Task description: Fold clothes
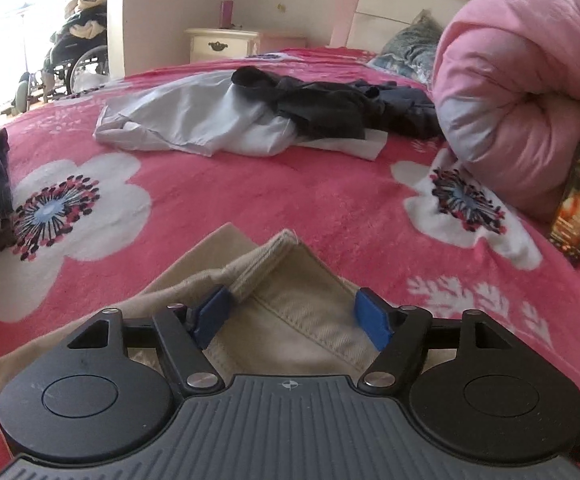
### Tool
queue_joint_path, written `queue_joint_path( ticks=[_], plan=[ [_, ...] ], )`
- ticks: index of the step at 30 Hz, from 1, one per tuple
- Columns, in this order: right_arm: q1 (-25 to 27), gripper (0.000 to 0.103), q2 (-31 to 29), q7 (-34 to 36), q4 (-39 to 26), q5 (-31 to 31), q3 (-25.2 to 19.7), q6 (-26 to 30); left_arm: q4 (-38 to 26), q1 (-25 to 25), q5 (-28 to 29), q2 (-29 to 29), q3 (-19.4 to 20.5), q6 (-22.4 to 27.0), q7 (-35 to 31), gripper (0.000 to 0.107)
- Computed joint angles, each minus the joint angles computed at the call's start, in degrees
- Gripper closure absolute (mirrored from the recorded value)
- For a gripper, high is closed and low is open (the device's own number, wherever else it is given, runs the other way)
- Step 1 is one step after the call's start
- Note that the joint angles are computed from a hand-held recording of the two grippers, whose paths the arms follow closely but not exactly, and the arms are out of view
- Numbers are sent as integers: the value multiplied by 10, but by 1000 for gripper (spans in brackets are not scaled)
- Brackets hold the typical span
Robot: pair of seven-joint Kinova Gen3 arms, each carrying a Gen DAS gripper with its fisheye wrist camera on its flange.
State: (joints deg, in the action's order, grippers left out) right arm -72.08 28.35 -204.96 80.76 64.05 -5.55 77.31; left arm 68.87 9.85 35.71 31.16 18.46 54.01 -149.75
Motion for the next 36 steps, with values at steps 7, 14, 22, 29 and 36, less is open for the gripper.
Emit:
queue_joint_path(
  ticks=[7, 14, 22, 29, 36],
  plan=[
    [-1, 91, 1, 1, 2, 4, 0, 1, -14, 19, -11, 6, -8, -13, 49, 34],
    [-6, 91, 9, 13, -8, 5, 2, 11, -27, -11, 22, -15, -2, -8, 104, 37],
    [-7, 91, 14, 29, -24, -6, 7, 20, 53, -77, 45, -113, -34, 19, 56, 36],
    [-5, 91, 17, 34, -40, -22, 11, 25, 122, -85, 4, -167, -82, 46, 70, 37],
    [-1, 91, 12, 5, -38, -31, 16, 17, 178, -47, -71, -190, -97, 0, 107, 36]
  ],
)
